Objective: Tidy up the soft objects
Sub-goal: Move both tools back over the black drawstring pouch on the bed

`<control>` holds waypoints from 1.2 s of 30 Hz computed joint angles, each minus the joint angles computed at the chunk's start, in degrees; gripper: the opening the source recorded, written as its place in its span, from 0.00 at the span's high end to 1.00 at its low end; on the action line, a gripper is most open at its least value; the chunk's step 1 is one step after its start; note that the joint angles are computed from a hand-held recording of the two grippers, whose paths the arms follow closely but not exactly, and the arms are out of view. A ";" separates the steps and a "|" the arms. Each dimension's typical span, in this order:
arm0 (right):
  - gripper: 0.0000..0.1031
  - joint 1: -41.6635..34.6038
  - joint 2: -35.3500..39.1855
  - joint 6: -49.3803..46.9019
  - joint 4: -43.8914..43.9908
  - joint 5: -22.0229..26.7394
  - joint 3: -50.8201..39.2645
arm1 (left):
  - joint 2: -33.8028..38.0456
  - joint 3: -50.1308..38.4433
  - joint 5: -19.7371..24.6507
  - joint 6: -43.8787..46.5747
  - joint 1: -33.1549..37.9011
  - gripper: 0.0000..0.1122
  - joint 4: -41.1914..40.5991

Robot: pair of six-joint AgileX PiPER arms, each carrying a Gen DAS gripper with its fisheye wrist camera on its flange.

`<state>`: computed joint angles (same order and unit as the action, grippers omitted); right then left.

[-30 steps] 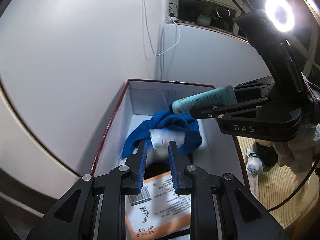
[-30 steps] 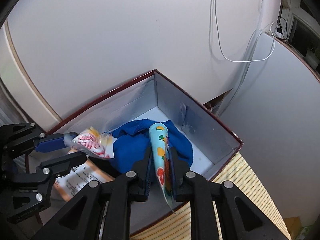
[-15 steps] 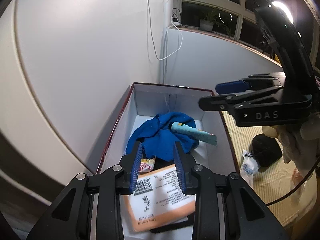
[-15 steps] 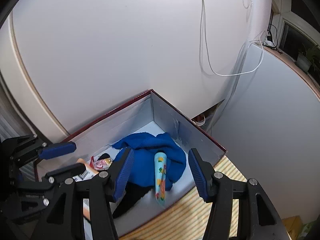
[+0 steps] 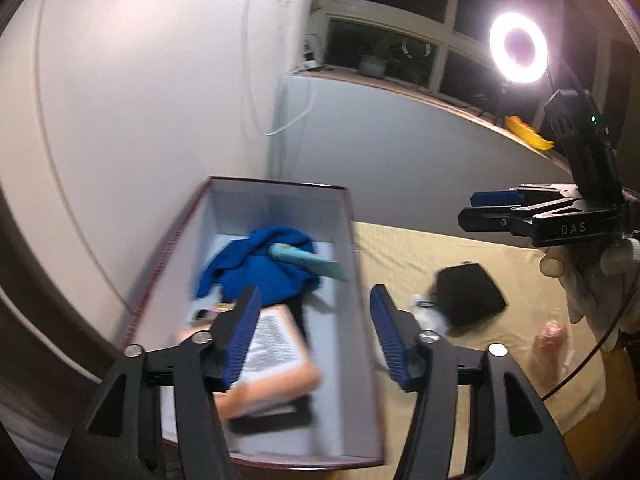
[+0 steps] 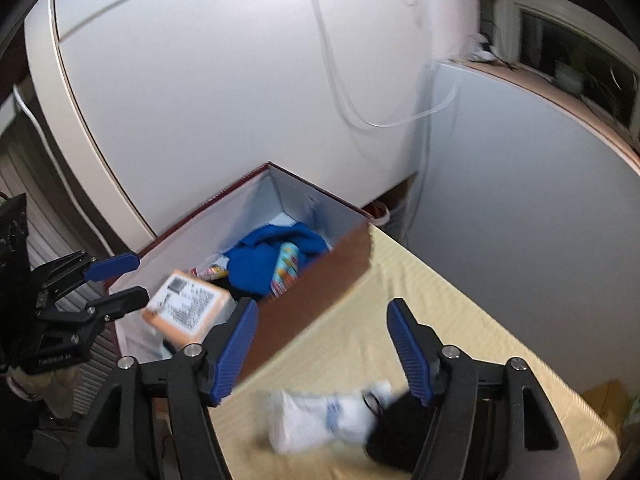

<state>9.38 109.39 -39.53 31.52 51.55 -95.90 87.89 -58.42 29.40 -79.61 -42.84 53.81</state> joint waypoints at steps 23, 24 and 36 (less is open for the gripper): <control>0.32 -25.32 6.71 -5.68 5.43 7.74 4.76 | 27.59 -29.75 -2.96 26.20 -6.06 0.41 -29.73; 0.32 -25.44 8.13 -4.58 5.39 8.92 3.31 | 28.82 -31.29 -2.40 28.01 -5.53 0.41 -31.97; 0.32 -24.33 21.56 5.50 3.15 17.05 -11.59 | 42.61 -50.41 8.13 39.35 -3.43 0.41 -42.56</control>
<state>-14.95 130.95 -34.03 34.68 68.60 -107.48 130.50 -108.83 37.53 -40.26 -46.27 11.25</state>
